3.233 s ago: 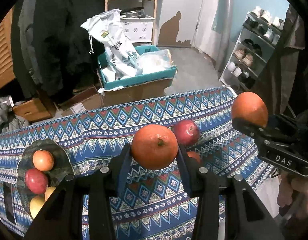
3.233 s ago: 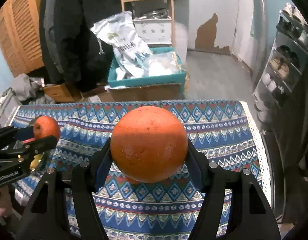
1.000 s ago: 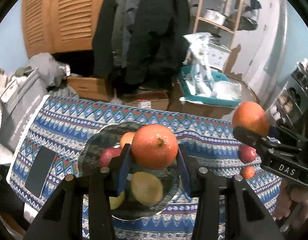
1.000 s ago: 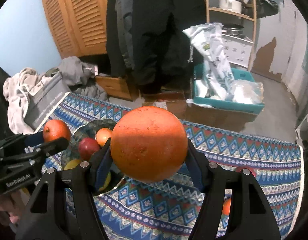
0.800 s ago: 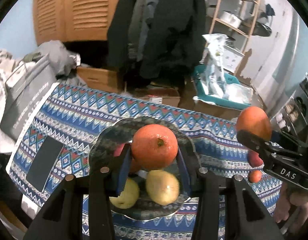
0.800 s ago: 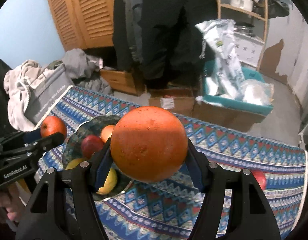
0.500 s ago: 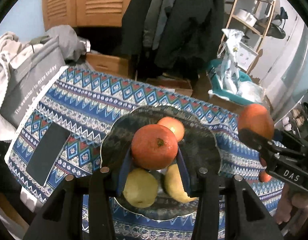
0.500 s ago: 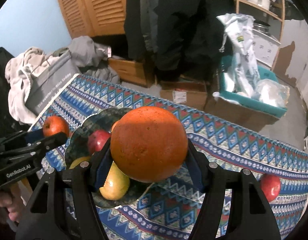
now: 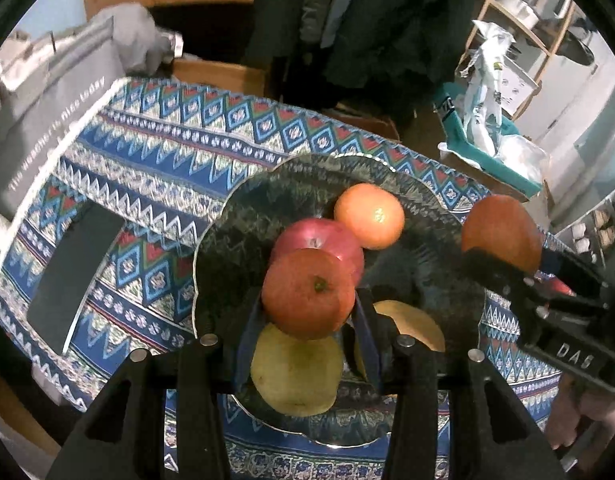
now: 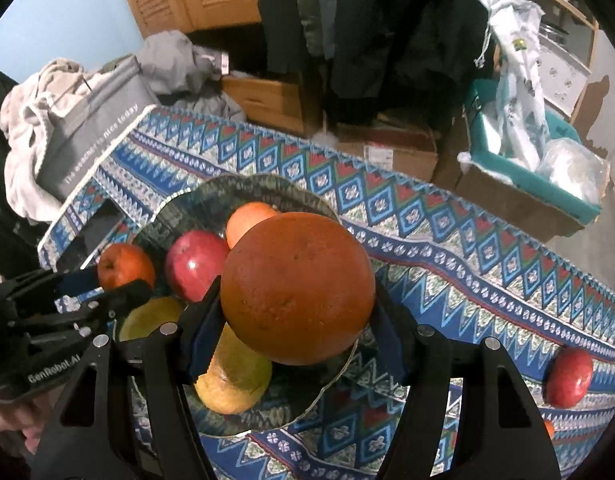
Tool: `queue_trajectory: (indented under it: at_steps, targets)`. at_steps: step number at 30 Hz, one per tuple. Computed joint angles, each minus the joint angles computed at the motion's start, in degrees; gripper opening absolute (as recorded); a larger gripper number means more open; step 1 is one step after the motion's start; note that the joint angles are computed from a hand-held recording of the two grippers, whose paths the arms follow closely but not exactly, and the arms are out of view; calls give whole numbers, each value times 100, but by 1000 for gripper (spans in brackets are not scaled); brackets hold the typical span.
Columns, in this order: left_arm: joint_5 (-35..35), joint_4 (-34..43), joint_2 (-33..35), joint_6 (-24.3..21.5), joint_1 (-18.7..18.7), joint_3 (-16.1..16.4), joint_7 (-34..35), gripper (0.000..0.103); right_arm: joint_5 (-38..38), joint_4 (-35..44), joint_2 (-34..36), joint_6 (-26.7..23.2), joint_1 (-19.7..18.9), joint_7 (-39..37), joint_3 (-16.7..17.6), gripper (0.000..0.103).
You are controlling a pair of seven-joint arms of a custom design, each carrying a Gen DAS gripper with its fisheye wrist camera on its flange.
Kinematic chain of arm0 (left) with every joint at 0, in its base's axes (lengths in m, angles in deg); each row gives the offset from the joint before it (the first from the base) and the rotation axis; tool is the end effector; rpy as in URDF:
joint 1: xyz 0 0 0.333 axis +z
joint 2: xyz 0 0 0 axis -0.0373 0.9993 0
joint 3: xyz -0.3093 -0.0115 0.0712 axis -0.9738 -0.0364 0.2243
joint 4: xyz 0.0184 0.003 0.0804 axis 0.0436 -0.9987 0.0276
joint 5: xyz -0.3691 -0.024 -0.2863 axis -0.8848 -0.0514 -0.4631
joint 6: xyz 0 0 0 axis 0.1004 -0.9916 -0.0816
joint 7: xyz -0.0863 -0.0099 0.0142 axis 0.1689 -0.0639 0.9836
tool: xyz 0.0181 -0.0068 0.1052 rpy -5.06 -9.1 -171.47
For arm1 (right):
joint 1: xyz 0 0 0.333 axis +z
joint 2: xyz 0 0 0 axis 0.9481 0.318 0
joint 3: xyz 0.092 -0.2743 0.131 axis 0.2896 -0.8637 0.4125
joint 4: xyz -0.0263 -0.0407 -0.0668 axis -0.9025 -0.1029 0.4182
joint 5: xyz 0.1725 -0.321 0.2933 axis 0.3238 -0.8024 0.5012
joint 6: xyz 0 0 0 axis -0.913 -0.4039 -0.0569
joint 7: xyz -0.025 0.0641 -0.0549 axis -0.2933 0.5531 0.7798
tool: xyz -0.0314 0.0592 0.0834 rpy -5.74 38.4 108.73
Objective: Organize fruits
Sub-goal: 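Carry the small orange to the bowl with the left tool while the right tool carries its orange, then open the left tool to drop the small orange while the right tool drops its orange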
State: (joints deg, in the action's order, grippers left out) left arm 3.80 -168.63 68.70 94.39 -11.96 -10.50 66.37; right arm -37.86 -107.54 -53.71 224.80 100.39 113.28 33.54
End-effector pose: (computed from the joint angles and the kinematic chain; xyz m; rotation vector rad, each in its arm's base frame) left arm 0.5720 -0.1942 0.4476 -2.1283 1.9481 -0.6551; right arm 0.6013 0.4179 0.4758 -2.1139 1.5732 -0.2726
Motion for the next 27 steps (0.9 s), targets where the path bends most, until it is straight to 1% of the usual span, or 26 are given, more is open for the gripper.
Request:
queue_trajectory:
  at_steps: [3,10,11,13,14,18,22,24,27]
  targets:
    - [-126,33,69,-33,2,23,35,46,54,52,82,-80,0,-65,15,67]
    - [-84,114,179,-151,61,0,-47,46,207,129,195,-216,-1,-173,16,68]
    - [-35,117,182,-149,72,-8,-85,48,269,153,217,-245,-13,-225,28,68]
    - [-7,138,203,-149,81,-11,-79,59,311,219,271,-306,-3,-257,30,68]
    - [97,140,204,-153,94,-29,-144,61,314,256,300,-353,8,-264,26,69]
    - [408,182,232,-264,114,-67,-291,63,345,346,402,-523,31,-297,13,69]
    - [353,168,210,-274,100,-49,-244,64,366,363,460,-678,46,-349,8,69]
    - [399,165,191,-282,98,-58,-258,64,413,302,438,-631,34,-349,4,70]
    - [555,175,182,-306,94,-83,-292,68,444,244,399,-549,29,-329,-4,70]
